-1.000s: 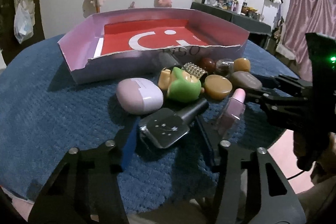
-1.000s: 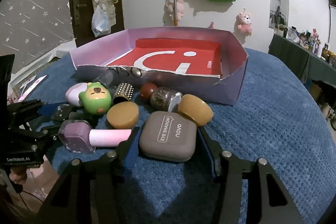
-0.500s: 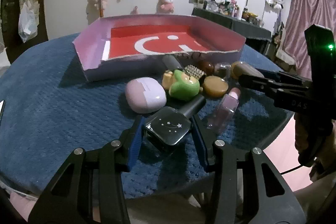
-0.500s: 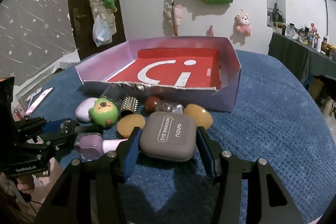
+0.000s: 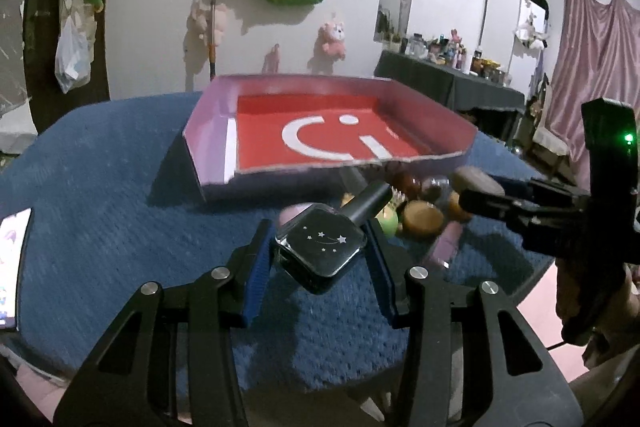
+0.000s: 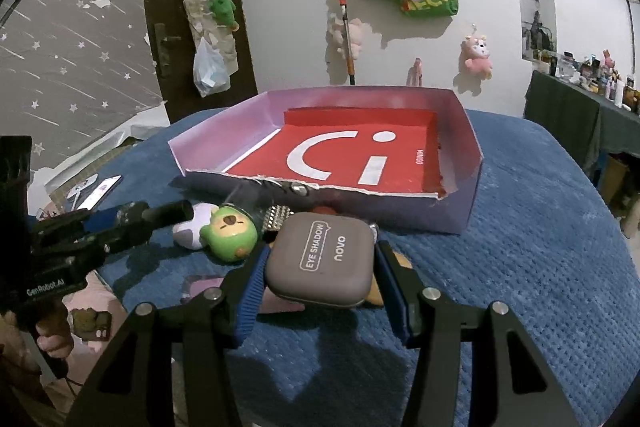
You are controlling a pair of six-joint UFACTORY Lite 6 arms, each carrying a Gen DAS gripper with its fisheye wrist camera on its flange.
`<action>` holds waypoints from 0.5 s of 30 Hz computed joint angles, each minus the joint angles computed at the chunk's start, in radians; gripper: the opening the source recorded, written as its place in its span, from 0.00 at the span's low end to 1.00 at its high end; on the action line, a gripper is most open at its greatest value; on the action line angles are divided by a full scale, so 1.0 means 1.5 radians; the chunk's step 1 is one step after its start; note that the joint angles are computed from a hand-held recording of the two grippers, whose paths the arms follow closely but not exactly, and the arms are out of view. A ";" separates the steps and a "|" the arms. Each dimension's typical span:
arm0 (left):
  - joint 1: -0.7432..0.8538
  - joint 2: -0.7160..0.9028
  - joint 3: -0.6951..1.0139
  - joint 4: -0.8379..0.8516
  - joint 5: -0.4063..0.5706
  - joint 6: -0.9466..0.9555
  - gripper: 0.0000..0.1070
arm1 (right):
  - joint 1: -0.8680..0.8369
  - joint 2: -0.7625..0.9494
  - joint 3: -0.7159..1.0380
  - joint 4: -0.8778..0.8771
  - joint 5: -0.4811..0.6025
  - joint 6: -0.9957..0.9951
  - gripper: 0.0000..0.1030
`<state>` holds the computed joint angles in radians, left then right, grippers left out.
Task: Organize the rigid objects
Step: 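Lift and carry both held items over the red-based box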
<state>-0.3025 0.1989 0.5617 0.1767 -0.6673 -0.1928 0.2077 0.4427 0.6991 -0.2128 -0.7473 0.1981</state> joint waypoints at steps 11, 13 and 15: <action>0.009 0.036 0.123 0.021 0.047 0.003 0.40 | 0.004 -0.020 0.040 -0.004 0.034 -0.010 0.54; 0.005 0.051 0.148 0.015 0.056 0.009 0.40 | -0.001 -0.015 0.058 -0.017 0.044 -0.002 0.54; 0.005 0.062 0.167 0.017 0.065 0.007 0.40 | -0.006 -0.010 0.076 -0.033 0.054 0.010 0.54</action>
<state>-0.2958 0.2921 0.8122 0.2026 -0.5704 -0.1827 0.1985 0.4274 0.8124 -0.2625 -0.6668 0.2136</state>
